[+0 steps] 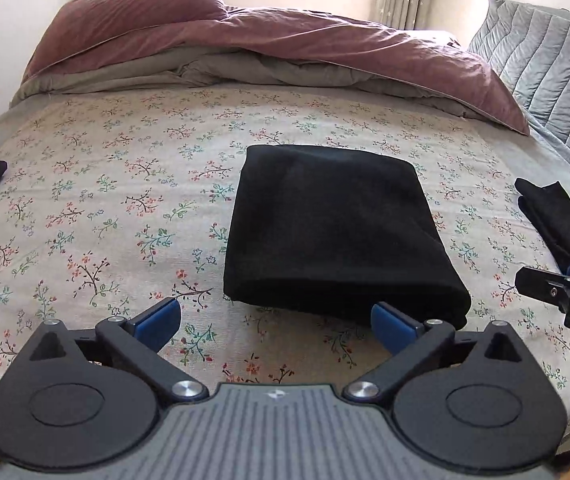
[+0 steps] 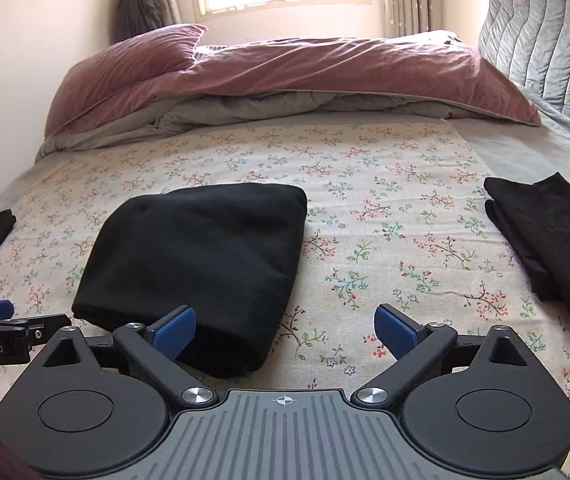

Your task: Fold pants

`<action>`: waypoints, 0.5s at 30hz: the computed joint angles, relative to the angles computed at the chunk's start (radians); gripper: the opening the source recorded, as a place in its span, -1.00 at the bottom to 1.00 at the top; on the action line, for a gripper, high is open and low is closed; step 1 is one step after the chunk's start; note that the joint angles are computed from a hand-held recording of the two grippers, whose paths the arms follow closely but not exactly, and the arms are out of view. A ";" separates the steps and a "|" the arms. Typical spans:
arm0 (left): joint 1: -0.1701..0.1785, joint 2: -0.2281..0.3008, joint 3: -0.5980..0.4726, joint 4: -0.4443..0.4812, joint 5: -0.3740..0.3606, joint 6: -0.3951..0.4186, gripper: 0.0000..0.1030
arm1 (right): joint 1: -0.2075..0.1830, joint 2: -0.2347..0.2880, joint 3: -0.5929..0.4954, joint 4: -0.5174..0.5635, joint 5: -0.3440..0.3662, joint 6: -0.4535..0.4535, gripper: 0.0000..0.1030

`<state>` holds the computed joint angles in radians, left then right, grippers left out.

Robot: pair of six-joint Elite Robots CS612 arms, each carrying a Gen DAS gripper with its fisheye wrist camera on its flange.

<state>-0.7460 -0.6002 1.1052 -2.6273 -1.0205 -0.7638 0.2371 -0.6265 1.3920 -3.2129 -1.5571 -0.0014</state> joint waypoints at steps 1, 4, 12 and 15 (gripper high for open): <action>-0.002 0.003 -0.006 0.021 -0.004 -0.012 1.00 | 0.002 0.000 0.004 -0.001 -0.013 -0.002 0.92; -0.006 0.012 -0.020 0.067 -0.007 -0.027 1.00 | 0.007 0.004 0.010 -0.001 -0.042 -0.009 0.92; -0.023 0.028 -0.034 0.108 0.096 -0.007 1.00 | 0.011 0.012 0.017 0.013 -0.043 -0.020 0.92; -0.023 0.032 -0.037 0.114 0.093 -0.003 1.00 | 0.016 0.019 0.013 0.018 -0.053 -0.027 0.92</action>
